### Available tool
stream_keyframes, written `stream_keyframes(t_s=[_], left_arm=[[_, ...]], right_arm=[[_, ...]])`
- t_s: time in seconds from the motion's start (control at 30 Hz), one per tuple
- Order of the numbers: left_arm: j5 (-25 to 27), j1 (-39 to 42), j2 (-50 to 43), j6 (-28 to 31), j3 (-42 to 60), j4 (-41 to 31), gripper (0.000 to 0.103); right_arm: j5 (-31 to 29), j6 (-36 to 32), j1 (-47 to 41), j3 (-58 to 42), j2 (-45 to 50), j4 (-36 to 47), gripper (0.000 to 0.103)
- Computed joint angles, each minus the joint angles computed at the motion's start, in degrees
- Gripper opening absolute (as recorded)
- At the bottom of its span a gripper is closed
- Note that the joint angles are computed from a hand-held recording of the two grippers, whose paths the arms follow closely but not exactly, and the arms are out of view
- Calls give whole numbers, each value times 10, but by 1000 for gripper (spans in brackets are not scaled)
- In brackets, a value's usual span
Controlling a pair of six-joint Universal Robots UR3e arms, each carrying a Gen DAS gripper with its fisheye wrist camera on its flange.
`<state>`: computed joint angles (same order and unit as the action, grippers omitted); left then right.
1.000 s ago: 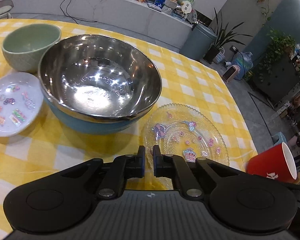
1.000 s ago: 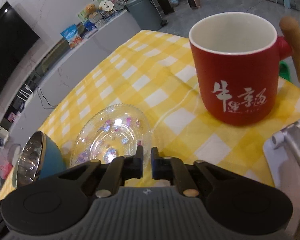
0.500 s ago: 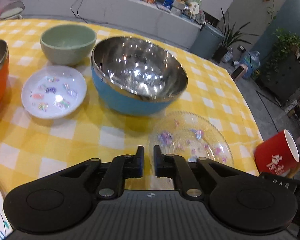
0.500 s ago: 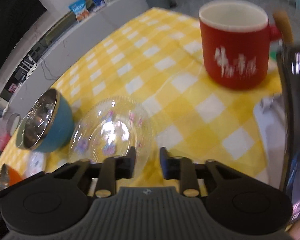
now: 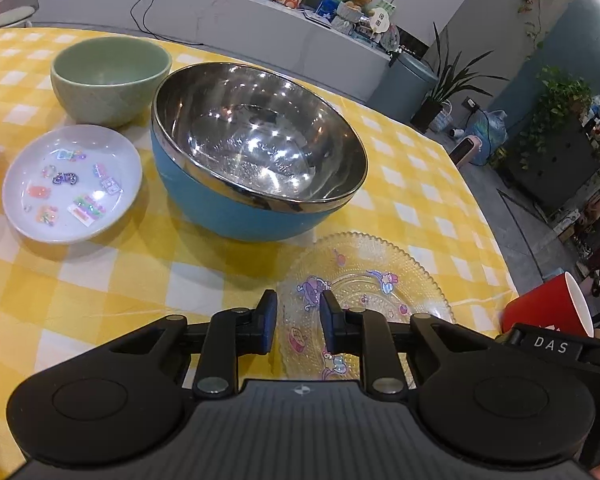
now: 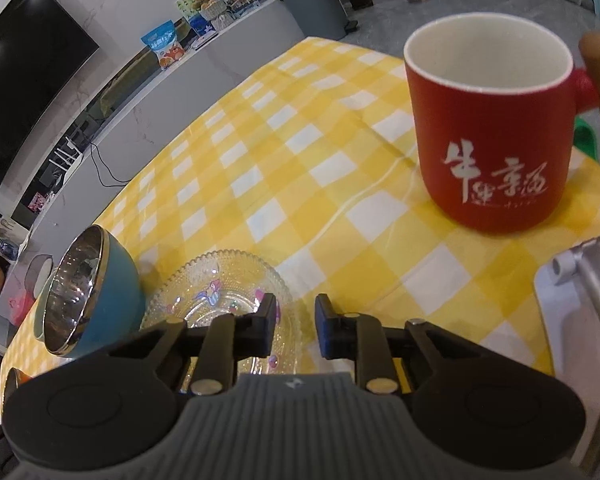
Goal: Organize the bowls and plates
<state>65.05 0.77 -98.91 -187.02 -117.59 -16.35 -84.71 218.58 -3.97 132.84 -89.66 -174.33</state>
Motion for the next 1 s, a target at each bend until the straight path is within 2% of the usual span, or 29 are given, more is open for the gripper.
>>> stream_keyframes(t_s=[0.1,0.17,0.37,0.57,0.77,1.0], left_arm=[[7,-3,-1,-1,0,3,20],[12,-6,-3,-1,-1,9,16],[15,-6,-1,6,-10,22,14],[16,-2,24,10,-33,25,12],[-7,35,82,15,-63,-17,12],[-20,90,176,29,-111,-77,12]], right_arm=[[-2,2,4,-2,4,-3,19],[10,4,1,2,7,-11,13],[4,19,4,0,5,-6,9],[-1,30,7,-13,-26,47,6],[25,29,4,-15,-58,85,3],[60,39,20,-12,-64,90,2]])
